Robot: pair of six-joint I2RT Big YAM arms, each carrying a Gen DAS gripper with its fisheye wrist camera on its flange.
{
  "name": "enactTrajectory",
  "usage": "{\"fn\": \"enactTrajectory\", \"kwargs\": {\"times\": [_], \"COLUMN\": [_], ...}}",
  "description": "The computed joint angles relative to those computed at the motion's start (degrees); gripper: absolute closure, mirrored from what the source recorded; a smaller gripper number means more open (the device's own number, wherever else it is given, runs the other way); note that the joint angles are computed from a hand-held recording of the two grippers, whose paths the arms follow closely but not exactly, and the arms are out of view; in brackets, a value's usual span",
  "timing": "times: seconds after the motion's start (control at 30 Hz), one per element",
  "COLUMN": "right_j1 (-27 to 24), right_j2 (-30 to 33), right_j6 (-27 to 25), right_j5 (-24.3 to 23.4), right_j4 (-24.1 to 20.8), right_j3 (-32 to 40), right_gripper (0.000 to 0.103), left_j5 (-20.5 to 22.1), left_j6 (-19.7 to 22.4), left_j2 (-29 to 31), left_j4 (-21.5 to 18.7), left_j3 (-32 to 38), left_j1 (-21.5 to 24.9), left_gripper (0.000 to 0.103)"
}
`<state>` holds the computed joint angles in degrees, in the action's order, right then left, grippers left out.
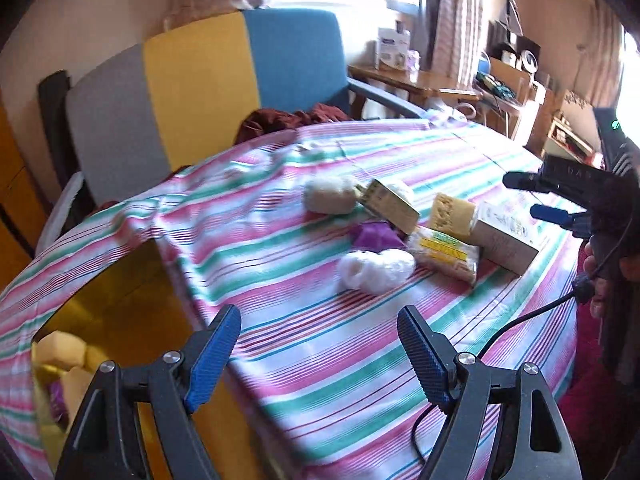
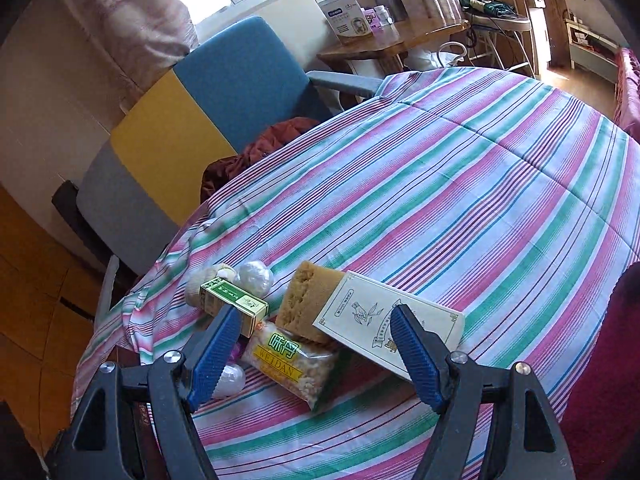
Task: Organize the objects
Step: 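Move both tools back toward the remaining items on the table, then grasp the white plastic bag with the left tool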
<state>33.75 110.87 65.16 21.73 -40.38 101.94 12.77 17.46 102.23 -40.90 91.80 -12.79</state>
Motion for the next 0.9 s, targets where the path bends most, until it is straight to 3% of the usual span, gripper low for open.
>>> {"fn": "enactTrajectory", "kwargs": {"times": [0.17,0.37,0.6,0.63,0.7,0.9], "right_j1": [-0.37,-1.4,-1.61,-1.63,-1.7,-1.72], "right_j2": [-1.44,-4.37,-3.07,-2.94,-2.74,-2.24], "right_j6": [3.08,9.56,8.16,8.06,7.88,6.97], "right_j5": [0.41,0.42,-1.68,-1.82,-2.22,-2.57], "right_j4": [1.9,5.99,4.79,4.53,4.28,3.34], "right_j3": [-2.65,-8.48,-6.74,-6.51,-6.27,-5.41], "right_gripper": [0.024,0.024,0.024,0.024,0.024,0.024], "left_j5": [-0.44,-2.15,-3.67,-3.71,-1.9,2.36], "left_j6": [-1.29,-4.08,-4.82,-4.96,-5.66,-6.11], "left_j2": [6.36,12.52,17.14,17.64,18.96,13.39], "left_j4": [-4.5,-6.78,-6.89,-6.92,-8.63,-4.68], "left_j3": [6.34,12.66,17.48,17.84,19.2,10.3], "left_j1": [-3.05,-5.11,-6.15,-6.17,-5.77,-4.42], "left_gripper": [0.017,0.012,0.01,0.011,0.035,0.041]}}
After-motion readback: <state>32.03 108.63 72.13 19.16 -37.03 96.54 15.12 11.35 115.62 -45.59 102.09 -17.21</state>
